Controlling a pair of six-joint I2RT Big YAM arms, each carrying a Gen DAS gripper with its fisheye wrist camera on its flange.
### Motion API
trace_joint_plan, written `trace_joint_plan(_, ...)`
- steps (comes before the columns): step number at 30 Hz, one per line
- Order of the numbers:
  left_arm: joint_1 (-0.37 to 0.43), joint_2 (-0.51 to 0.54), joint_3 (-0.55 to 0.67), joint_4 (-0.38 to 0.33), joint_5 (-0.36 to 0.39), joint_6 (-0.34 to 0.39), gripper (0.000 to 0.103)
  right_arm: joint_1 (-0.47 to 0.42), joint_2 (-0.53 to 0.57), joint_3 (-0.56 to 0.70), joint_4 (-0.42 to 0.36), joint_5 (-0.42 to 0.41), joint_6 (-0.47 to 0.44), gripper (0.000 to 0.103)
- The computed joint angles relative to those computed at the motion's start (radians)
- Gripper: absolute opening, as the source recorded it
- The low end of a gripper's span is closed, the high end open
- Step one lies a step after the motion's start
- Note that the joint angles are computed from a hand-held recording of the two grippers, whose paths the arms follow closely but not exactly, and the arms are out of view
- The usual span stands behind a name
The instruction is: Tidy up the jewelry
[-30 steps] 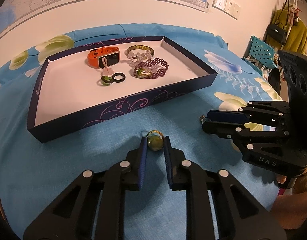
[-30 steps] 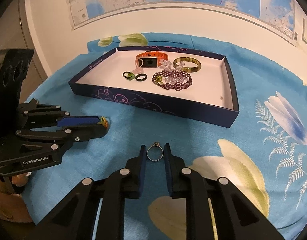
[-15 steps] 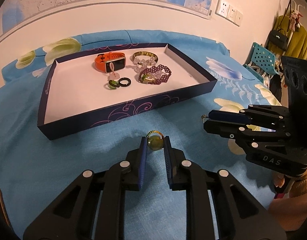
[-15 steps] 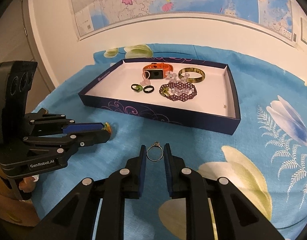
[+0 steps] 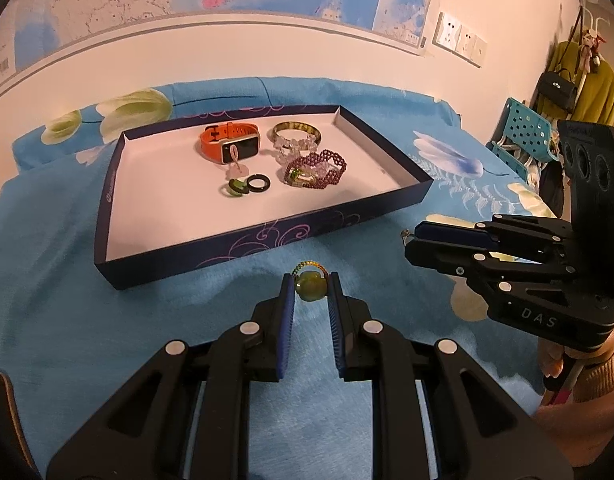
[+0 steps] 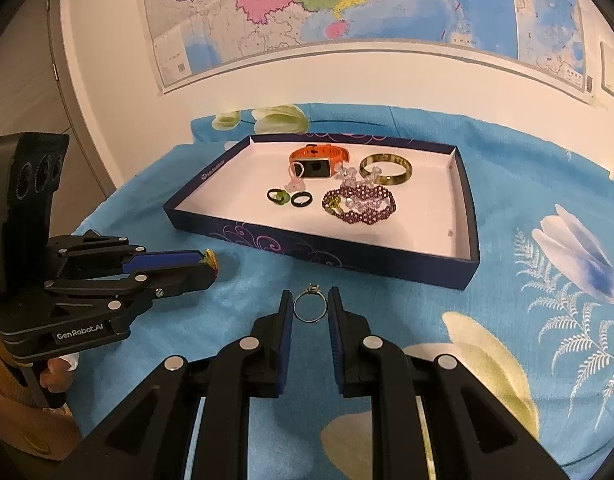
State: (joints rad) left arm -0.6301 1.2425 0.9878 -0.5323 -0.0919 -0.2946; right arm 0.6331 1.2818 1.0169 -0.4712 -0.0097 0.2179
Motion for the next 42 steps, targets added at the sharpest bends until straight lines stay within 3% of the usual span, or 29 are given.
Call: trace_joint_plan(42, 0.028, -0.016, 0.029, 0.042, -0.015, 0.003, 0.017, -0.011, 0.016, 0.048, 0.046, -0.015, -0.028, 0.016)
